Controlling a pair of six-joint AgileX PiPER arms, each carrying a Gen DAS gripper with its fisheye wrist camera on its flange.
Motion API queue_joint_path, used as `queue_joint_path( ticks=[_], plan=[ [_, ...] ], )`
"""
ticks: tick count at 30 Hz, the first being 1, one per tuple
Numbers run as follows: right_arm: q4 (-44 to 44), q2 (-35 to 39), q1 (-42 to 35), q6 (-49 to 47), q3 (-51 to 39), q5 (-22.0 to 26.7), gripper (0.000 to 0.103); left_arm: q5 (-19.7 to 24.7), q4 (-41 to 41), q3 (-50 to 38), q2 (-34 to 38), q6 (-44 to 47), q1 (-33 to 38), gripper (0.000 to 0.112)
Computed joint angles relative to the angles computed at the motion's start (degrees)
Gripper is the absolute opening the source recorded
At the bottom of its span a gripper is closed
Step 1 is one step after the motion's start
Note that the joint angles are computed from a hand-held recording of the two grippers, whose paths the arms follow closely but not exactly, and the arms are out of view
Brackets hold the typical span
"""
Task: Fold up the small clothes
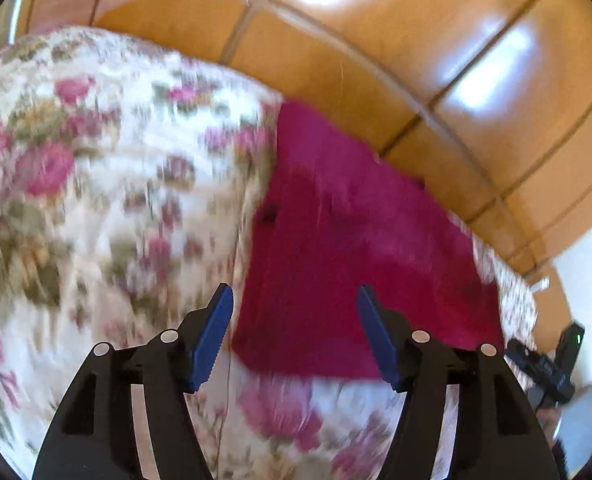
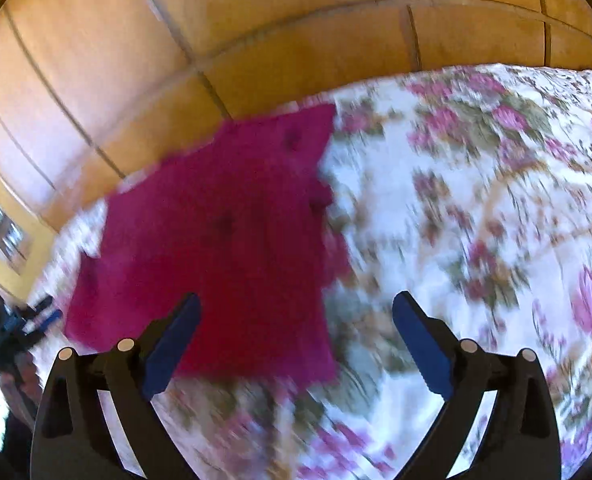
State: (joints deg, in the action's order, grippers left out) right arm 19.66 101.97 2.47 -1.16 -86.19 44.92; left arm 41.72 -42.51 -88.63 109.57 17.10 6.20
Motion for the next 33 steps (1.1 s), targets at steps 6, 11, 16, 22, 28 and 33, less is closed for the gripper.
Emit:
queue_joint_path(
  ticks=[6, 11, 16, 22, 28, 33],
  plan=[
    [-1.99, 3.65, 1.85, 3.58, -0.54, -2.09, 0.050, -2.93, 3.24, 3.28, 0.26, -1.55, -3.21, 0.033],
    [-4.50, 1.59, 4.00, 4.16, -0.83, -1.01, 0.014, -2.77, 5.50, 4.43, -1.55, -3.12, -2.58, 0.013],
    [1.89, -5.99, 2.65, 0.02, 6.99, -2.36, 0.012, -4.02, 2.30, 12.93, -8.58, 3.68, -2.13, 0.011],
    [6.20, -17.03, 0.45, -4.93, 18.33, 0.23, 0.012, -1.35, -3.55, 27.03, -20.91, 11.49, 0.56, 0.011],
    [5.52, -25.40, -0.34, -6.87, 27.36, 4.29, 0.012, 1.35, -3.64, 38.98, -31.71, 12.58, 2.74, 0.012],
    [3.27, -24.31, -0.36, -4.04, 26.20, 2.81, 0.052, 0.16, -3.40, 37.96, -31.36, 10.76, 2.71, 0.040]
  ],
)
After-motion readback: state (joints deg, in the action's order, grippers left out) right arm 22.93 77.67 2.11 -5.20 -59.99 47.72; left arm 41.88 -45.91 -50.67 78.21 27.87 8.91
